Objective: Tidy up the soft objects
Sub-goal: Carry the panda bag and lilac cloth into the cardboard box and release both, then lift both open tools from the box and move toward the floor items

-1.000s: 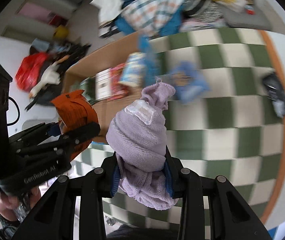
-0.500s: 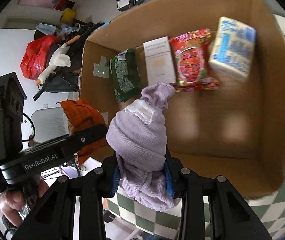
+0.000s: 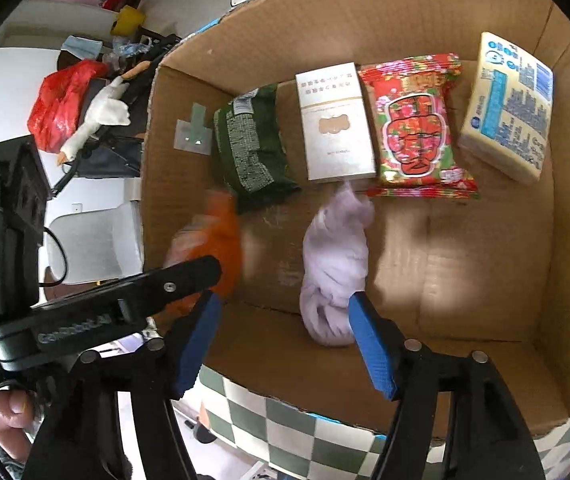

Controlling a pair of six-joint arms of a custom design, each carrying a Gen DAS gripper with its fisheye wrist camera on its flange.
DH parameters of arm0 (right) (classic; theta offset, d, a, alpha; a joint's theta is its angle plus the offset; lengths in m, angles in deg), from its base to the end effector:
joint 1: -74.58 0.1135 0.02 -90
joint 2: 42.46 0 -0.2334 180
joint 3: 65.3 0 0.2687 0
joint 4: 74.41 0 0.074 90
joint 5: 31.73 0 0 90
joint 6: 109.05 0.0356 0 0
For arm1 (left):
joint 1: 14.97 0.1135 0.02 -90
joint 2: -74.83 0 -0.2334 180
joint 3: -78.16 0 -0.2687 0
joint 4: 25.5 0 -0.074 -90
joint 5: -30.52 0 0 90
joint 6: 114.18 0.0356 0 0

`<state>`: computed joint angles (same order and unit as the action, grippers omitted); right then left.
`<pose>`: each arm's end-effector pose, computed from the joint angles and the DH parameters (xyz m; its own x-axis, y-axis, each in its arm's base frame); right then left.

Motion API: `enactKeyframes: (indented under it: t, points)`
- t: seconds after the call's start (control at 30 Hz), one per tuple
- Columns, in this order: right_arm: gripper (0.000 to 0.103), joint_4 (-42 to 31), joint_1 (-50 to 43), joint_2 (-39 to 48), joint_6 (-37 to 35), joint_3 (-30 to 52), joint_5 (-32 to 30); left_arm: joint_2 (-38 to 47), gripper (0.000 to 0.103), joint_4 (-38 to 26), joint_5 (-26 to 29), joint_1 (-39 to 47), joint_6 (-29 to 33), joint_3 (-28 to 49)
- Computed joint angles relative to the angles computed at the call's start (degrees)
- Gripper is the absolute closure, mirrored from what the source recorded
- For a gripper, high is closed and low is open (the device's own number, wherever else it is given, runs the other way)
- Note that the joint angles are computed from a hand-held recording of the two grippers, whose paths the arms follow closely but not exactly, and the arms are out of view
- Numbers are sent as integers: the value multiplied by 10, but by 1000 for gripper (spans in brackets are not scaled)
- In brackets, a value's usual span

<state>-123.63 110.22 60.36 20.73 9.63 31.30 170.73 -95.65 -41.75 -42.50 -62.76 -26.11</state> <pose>0.2611 0.2071 0.1123 -0.9937 -0.0108 0.1114 0.0446 0.8748 0.4825 0.2571 -0.1462 0.1451 -0.9668 -0.1659 0.1943 -0.2100 0.9491 -0.2346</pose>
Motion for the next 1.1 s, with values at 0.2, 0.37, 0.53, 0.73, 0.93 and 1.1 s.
enactKeyframes:
  t: [0.2,0.37,0.53,0.73,0.93,1.1]
  points:
    - [34,-34,-10,-22,-27,-3,9,-34,32,-5,-14,-7,-8,-7]
    - [30,-81,-9,-48,-53,-4,61,-67,28,-7,-43,-28,-29,-13]
    - [30,-117,-12,-87,-66,-23,107,-87,26,-21,-118,-83,-67,-5]
    - [30,-164,-7,-137,-79,-39,180,-96,16,-32,-187,-147,-100,3]
    - [29,-200,-2,-189,-80,-59,232,-104,7,-39,-221,-187,-134,5]
    - [23,-229,7,-243,-74,-75,260,-117,5,-52,-247,-215,-164,6]
